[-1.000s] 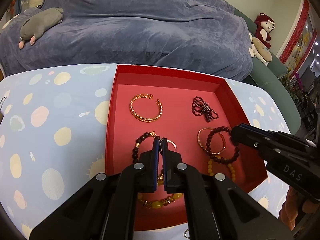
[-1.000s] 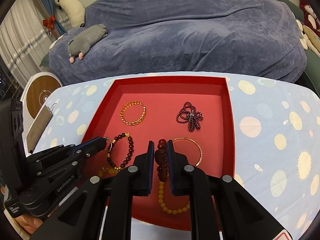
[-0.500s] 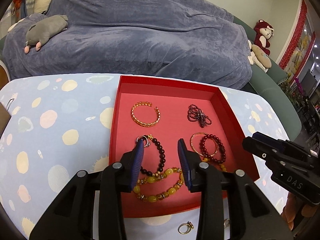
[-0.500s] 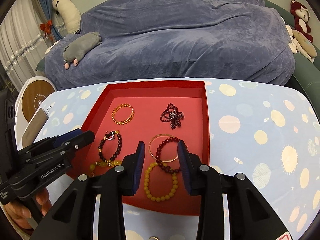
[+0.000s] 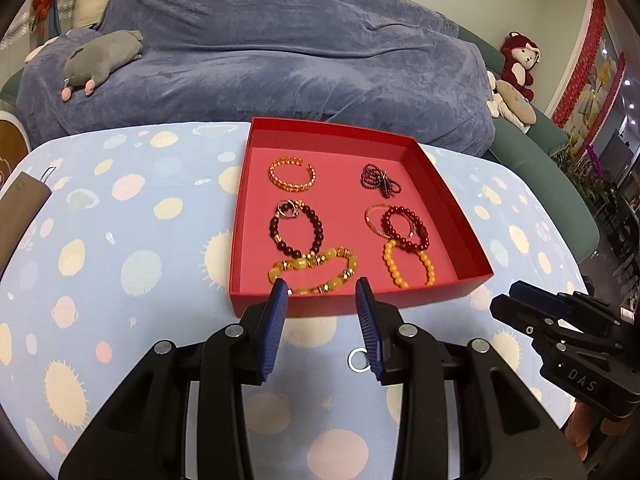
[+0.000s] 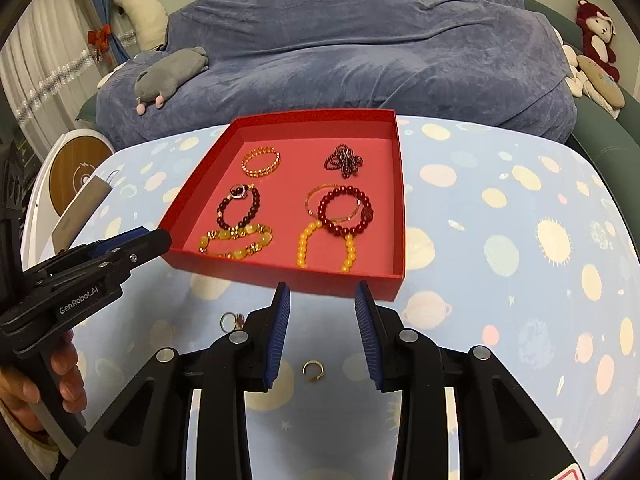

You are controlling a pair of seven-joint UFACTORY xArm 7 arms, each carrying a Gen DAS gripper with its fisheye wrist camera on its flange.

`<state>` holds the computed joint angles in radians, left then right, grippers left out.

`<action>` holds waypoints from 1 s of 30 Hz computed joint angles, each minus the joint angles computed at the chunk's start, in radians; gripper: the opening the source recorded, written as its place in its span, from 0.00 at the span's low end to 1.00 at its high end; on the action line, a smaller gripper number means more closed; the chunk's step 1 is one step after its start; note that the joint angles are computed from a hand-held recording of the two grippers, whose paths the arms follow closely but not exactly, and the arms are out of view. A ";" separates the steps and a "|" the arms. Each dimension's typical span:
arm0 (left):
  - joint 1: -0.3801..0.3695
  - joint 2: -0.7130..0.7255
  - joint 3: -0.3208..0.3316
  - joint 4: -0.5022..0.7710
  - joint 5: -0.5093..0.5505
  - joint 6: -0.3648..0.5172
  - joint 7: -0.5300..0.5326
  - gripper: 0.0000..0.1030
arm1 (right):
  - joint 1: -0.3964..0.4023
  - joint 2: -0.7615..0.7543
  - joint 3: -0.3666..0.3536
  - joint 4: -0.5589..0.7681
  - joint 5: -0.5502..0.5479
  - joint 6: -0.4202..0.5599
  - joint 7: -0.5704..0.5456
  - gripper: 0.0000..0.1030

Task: Organize jewelry
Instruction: 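Move the left tool to the gold ring while the right tool reaches the gold hoop earring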

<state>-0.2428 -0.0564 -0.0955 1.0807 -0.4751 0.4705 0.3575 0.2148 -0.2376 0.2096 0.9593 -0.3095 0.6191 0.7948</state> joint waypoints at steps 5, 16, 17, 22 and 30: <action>-0.007 -0.055 0.002 -0.080 0.015 0.002 -0.020 0.33 | 0.016 -0.025 0.023 -0.047 -0.003 0.026 0.036 0.33; -0.025 -0.106 0.022 -0.182 0.019 0.009 -0.046 0.33 | 0.050 0.021 0.028 -0.093 0.021 0.003 0.067 0.33; -0.025 -0.106 0.024 -0.184 0.019 0.010 -0.048 0.33 | 0.051 0.030 0.027 -0.092 0.016 0.002 0.070 0.33; -0.024 -0.098 0.023 -0.190 0.033 0.006 -0.066 0.33 | 0.053 0.070 0.021 -0.078 -0.022 -0.003 0.098 0.32; -0.031 -0.079 0.022 -0.176 0.010 0.012 -0.044 0.33 | 0.065 0.113 0.008 -0.034 -0.108 0.025 0.122 0.15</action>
